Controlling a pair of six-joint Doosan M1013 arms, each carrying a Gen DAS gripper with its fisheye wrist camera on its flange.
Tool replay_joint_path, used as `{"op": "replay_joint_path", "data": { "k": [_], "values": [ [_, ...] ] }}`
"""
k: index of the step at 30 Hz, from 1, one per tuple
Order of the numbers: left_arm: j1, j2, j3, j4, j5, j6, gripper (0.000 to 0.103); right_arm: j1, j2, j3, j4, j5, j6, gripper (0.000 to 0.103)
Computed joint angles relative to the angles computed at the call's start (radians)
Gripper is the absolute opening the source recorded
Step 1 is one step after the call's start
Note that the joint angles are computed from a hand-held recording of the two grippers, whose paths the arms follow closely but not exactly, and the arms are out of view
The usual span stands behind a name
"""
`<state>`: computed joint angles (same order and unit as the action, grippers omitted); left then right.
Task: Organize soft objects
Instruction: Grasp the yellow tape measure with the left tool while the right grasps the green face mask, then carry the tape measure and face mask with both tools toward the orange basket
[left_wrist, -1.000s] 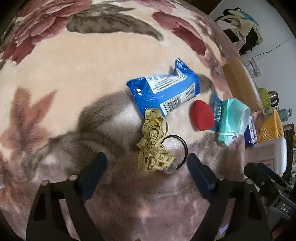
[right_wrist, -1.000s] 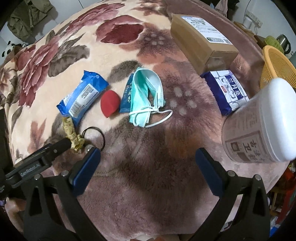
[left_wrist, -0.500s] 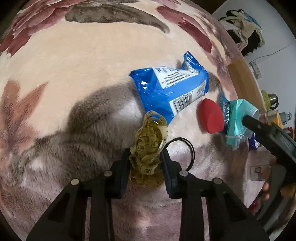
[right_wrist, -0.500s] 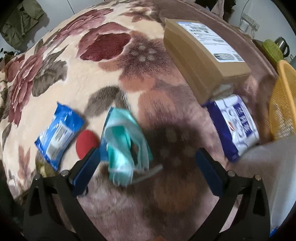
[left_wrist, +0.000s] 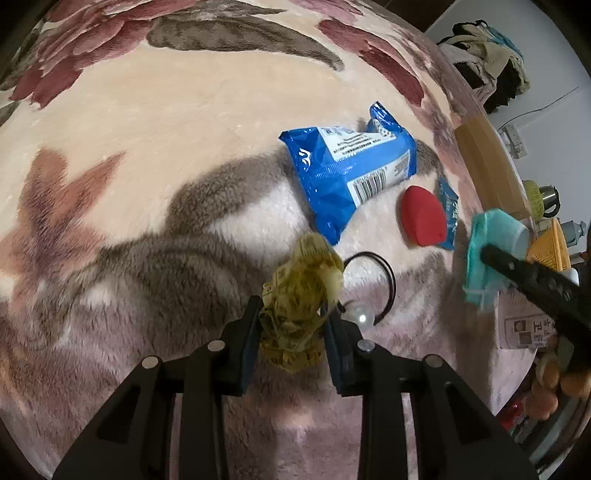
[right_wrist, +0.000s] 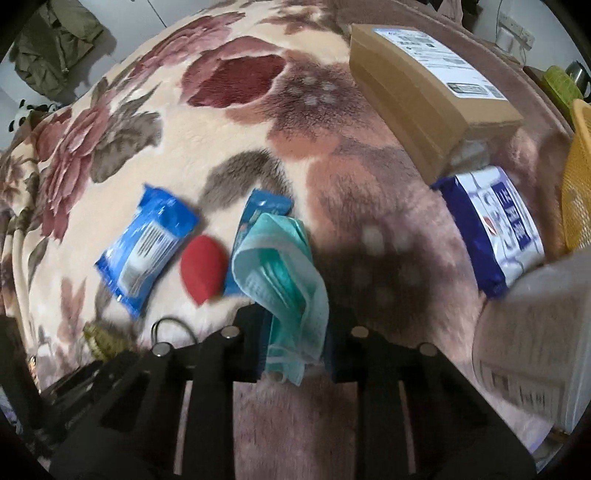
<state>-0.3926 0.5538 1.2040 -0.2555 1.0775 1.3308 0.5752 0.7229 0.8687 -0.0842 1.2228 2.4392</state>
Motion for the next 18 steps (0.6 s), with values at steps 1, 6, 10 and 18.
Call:
{"op": "replay_joint_path", "data": {
  "k": [1, 6, 10, 18],
  "values": [
    [-0.002, -0.003, 0.002, 0.005, -0.001, -0.002, 0.032, 0.004, -0.01, 0.013, 0.005, -0.006, 0.001, 0.024],
    [-0.008, -0.032, 0.032, 0.015, -0.01, -0.009, 0.032, 0.025, -0.048, 0.066, 0.028, -0.023, -0.003, 0.024],
    [-0.011, -0.061, 0.065, 0.024, -0.025, -0.014, 0.031, 0.039, -0.062, 0.089, 0.036, -0.031, 0.004, 0.024],
    [-0.025, -0.112, 0.116, 0.047, -0.045, -0.03, 0.031, 0.063, -0.096, 0.133, 0.047, -0.054, 0.003, 0.024]
  ]
}}
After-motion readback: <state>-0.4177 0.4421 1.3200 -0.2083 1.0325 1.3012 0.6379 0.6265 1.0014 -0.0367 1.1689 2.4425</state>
